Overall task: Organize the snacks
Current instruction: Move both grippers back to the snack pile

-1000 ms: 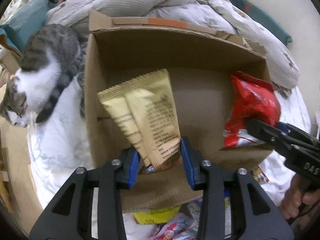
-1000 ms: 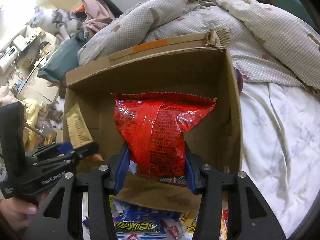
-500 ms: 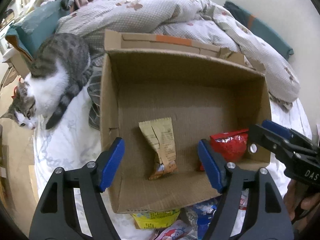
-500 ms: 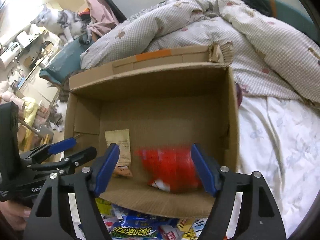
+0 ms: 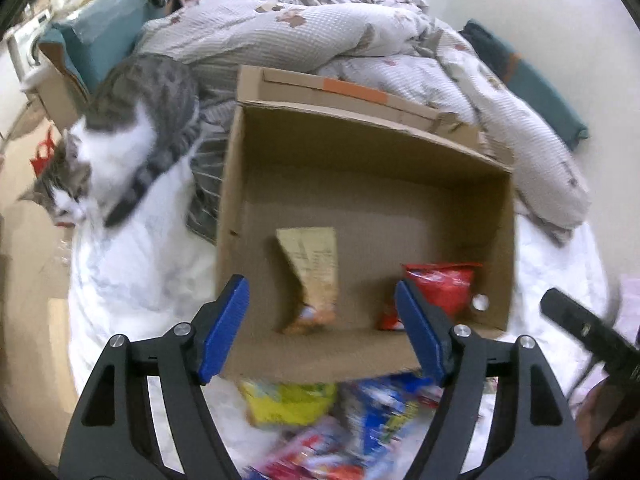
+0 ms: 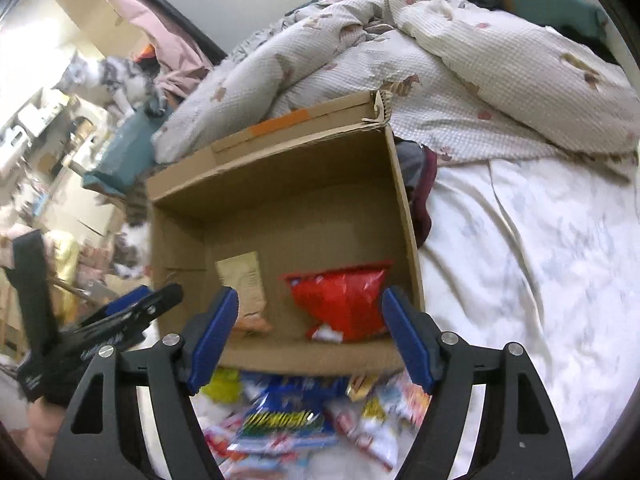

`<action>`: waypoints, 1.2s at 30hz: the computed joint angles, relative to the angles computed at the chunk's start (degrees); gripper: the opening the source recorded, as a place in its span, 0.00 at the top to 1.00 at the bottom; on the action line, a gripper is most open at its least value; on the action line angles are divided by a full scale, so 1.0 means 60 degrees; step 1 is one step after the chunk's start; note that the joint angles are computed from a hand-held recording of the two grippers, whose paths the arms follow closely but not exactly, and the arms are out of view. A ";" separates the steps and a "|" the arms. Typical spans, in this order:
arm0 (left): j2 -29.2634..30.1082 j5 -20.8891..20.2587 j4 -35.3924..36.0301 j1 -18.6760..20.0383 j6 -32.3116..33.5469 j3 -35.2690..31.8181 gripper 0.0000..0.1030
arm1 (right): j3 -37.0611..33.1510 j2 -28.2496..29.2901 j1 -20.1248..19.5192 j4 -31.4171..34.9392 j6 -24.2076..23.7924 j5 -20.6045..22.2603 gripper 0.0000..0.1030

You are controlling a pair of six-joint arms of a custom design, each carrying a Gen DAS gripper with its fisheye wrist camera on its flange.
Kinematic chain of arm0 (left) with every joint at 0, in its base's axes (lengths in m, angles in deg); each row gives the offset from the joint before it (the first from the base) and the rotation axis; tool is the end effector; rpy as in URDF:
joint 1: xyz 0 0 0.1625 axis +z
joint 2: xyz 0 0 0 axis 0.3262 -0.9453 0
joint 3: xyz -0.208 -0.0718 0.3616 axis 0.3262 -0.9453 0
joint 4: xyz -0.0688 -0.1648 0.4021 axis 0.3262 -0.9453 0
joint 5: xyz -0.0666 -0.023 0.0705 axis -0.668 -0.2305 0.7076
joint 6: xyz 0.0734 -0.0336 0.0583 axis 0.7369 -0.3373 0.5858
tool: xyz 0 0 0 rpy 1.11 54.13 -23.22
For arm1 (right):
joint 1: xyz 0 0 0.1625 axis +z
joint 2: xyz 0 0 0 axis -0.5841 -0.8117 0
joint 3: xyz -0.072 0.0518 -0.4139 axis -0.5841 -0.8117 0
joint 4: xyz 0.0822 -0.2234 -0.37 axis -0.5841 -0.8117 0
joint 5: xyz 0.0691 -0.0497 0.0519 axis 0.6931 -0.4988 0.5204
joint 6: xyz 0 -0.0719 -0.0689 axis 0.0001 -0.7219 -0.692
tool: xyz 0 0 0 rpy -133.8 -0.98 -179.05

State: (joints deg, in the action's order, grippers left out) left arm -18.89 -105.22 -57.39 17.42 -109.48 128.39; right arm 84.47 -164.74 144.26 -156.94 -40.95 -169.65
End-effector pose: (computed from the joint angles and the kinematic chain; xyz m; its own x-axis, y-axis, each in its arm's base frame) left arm -0.3004 -0.4686 0.2425 -0.8504 0.0035 -0.5262 0.2498 0.8827 -0.3979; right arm 0.2393 -0.4299 0.2908 -0.9228 -0.0853 0.3756 -0.2609 0.8560 -0.4464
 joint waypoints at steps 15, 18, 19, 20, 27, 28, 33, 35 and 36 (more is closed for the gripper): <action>-0.1432 -0.0221 0.2437 -0.0822 -0.1007 0.0781 0.30 | 0.1844 -0.2031 0.0018 -0.0077 0.0886 -0.0276 0.25; -0.1788 -0.0440 0.3030 -0.0848 -0.1507 0.0973 0.30 | 0.1975 -0.2166 -0.0088 0.0201 0.1123 -0.0455 0.25; -0.1898 -0.0594 0.3048 -0.0814 -0.1602 0.1056 0.30 | 0.2058 -0.2273 -0.0164 0.0202 0.1156 -0.0254 0.25; -0.2021 -0.0797 0.3087 -0.0765 -0.1673 0.1154 0.30 | 0.2102 -0.2349 -0.0240 0.0248 0.1147 -0.0079 0.25; -0.2067 -0.2069 0.4507 -0.0608 -0.1822 0.1489 0.30 | 0.2236 -0.2530 -0.0198 0.0601 0.1060 -0.0052 0.25; -0.2052 -0.2247 0.4613 -0.0568 -0.1768 0.1551 0.30 | 0.2241 -0.2542 -0.0193 0.0629 0.1071 -0.0038 0.25; -0.1797 -0.2637 0.4633 -0.0622 -0.0932 0.1831 0.32 | 0.2244 -0.2566 -0.0195 0.0823 0.1163 0.0117 0.25; -0.1769 -0.2812 0.4477 -0.0618 -0.0702 0.1931 0.44 | 0.2259 -0.2556 -0.0167 0.0794 0.1147 0.0131 0.25; -0.1736 -0.3014 0.4380 -0.0547 -0.0560 0.1971 0.52 | 0.2261 -0.2535 -0.0131 0.0784 0.1124 0.0116 0.25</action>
State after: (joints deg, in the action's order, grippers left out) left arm -29.31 -123.30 -31.11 14.14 -112.83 140.22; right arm 98.03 -179.95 143.48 -152.23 -34.20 -168.96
